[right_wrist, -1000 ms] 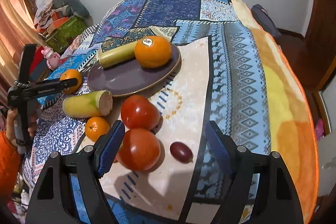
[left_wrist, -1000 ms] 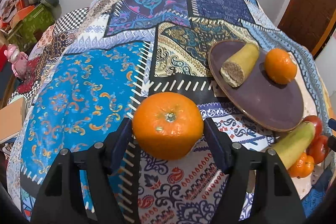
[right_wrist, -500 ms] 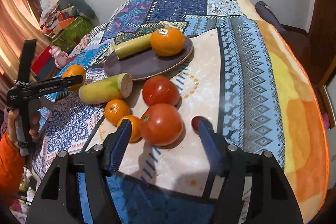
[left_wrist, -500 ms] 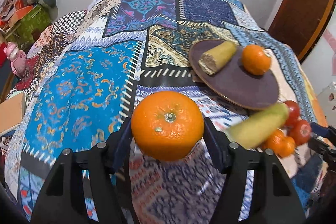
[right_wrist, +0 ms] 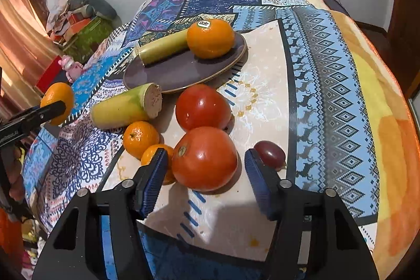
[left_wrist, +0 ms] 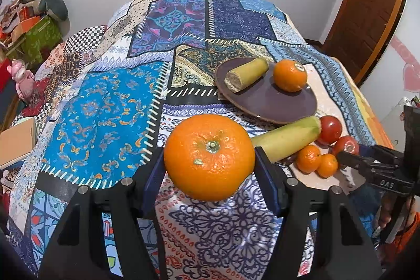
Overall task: Organize fruits
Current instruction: 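Grasp a small stickered orange with the left tool while the right grasps a red tomato, then place the small orange on the plate with the left tool while the right places the tomato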
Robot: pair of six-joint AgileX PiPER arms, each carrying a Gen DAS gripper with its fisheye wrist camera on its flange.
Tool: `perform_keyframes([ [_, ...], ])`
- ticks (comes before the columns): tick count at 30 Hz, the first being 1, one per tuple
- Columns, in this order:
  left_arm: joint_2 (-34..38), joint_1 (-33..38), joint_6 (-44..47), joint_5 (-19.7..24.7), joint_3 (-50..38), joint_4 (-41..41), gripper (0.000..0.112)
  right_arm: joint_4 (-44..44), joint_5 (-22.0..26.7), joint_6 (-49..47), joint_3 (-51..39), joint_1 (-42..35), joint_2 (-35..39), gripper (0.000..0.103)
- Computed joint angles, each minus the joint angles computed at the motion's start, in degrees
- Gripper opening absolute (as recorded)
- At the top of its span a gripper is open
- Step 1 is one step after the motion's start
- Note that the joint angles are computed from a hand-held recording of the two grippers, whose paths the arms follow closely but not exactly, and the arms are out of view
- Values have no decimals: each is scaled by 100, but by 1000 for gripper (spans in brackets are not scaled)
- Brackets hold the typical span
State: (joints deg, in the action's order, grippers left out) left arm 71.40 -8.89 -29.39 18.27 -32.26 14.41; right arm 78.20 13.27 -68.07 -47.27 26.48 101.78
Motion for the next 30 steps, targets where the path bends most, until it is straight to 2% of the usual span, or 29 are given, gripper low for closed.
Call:
perform_keyframes([
  [1, -3, -23, 11, 1, -26, -40, 65, 2, 52, -30, -3, -22, 2, 47],
  [13, 251, -459, -481, 53, -659, 321, 65, -13, 67, -182, 79, -112, -480, 46],
  [21, 911, -648, -477, 0, -1355, 300, 65, -156, -5, -162, -510, -169, -370, 46],
  [26, 1505, -635, -246, -36, -1752, 93, 65, -722, 1, 403, -1067, -86, 40, 46],
  [30, 1978, -561, 176, -57, -2046, -305, 65, -1574, -68, 1193, -1488, 43, 411, 46],
])
